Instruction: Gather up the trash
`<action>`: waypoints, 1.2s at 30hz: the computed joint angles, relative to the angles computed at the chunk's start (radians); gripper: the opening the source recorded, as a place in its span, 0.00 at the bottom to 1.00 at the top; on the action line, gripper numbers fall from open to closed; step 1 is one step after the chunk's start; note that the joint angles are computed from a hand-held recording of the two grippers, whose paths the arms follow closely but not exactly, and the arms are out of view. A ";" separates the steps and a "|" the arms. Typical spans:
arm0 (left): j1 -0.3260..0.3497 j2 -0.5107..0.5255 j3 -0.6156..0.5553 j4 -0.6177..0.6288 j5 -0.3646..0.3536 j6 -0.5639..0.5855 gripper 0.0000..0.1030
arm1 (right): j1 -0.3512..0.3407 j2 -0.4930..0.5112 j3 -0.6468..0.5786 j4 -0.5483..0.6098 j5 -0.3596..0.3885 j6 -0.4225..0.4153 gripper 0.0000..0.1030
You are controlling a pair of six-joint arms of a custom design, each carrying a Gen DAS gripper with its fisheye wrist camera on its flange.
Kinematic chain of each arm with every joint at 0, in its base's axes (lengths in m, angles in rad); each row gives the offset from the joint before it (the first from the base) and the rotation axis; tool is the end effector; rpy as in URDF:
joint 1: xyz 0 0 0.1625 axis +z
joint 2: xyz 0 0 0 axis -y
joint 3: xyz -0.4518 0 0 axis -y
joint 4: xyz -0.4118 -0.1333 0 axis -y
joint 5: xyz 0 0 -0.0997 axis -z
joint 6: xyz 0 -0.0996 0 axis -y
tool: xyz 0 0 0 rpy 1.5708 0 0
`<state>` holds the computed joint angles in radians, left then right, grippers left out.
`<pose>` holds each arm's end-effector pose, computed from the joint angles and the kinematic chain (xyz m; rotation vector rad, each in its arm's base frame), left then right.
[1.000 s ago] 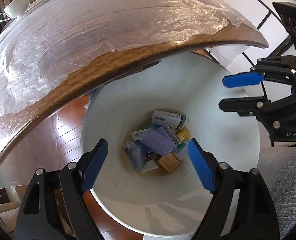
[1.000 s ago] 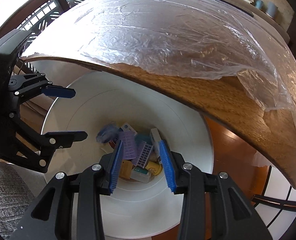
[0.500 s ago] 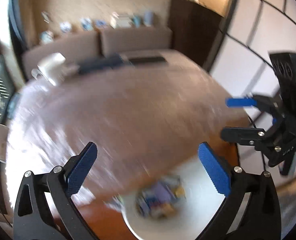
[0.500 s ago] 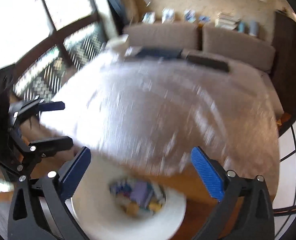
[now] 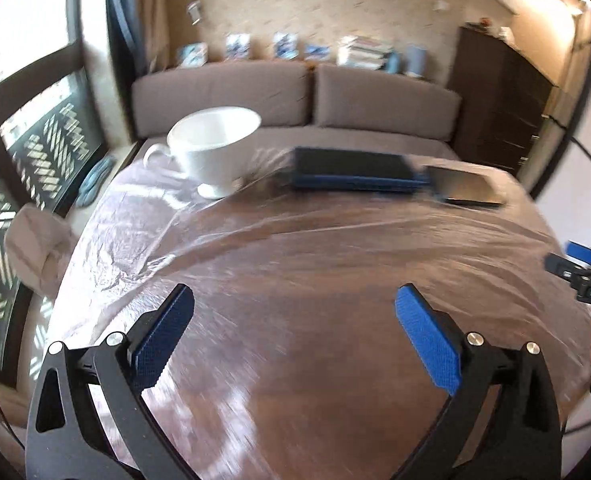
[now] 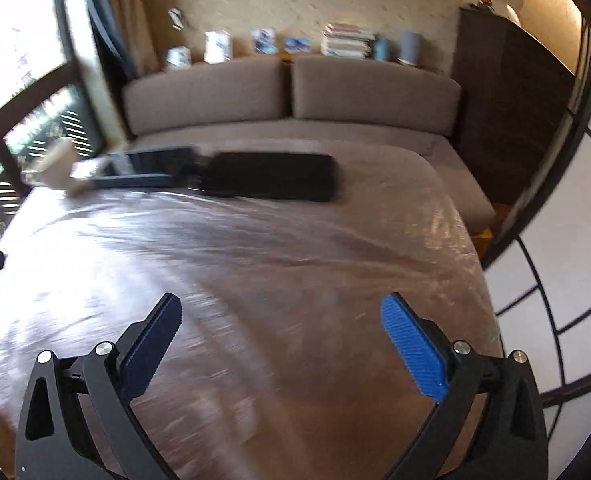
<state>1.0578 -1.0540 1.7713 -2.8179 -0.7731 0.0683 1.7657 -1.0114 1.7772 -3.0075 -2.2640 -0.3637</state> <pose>-0.1431 -0.6709 0.2750 0.4154 2.3248 -0.8389 0.1966 -0.6363 0.2620 0.3565 -2.2959 0.7306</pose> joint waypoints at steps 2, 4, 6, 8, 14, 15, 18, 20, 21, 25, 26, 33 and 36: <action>0.024 0.031 -0.043 0.014 0.019 -0.005 0.99 | -0.028 0.028 -0.039 0.002 -0.022 0.010 0.96; 0.046 0.060 -0.082 0.022 0.030 -0.001 0.99 | -0.044 0.041 -0.061 0.004 -0.030 0.022 0.96; 0.055 0.074 -0.104 0.034 0.044 -0.009 0.99 | -0.061 0.060 -0.085 -0.012 -0.032 0.017 0.96; 0.064 0.091 -0.121 0.040 0.051 -0.003 0.99 | -0.071 0.077 -0.099 -0.031 -0.049 0.004 0.96; 0.072 0.104 -0.147 0.131 0.069 -0.043 0.99 | -0.077 0.088 -0.121 -0.011 -0.052 0.009 0.96; 0.073 0.106 -0.150 0.132 0.066 -0.041 0.99 | -0.075 0.088 -0.120 -0.012 -0.056 0.013 0.96; 0.072 0.103 -0.149 0.137 0.065 -0.043 0.99 | -0.071 0.093 -0.127 -0.008 -0.060 0.020 0.96; 0.071 0.102 -0.150 0.140 0.065 -0.045 0.99 | -0.072 0.094 -0.128 -0.009 -0.060 0.019 0.96; 0.071 0.102 -0.150 0.140 0.065 -0.045 0.99 | -0.071 0.094 -0.127 -0.009 -0.060 0.020 0.96; 0.070 0.102 -0.149 0.139 0.065 -0.045 0.99 | -0.071 0.093 -0.126 -0.010 -0.060 0.020 0.96; 0.070 0.102 -0.149 0.139 0.066 -0.045 0.99 | -0.071 0.093 -0.126 -0.010 -0.060 0.020 0.96; 0.071 0.103 -0.150 0.139 0.065 -0.044 0.99 | -0.071 0.094 -0.126 -0.010 -0.060 0.020 0.96; 0.071 0.104 -0.151 0.139 0.064 -0.044 0.99 | -0.071 0.094 -0.128 -0.009 -0.060 0.019 0.96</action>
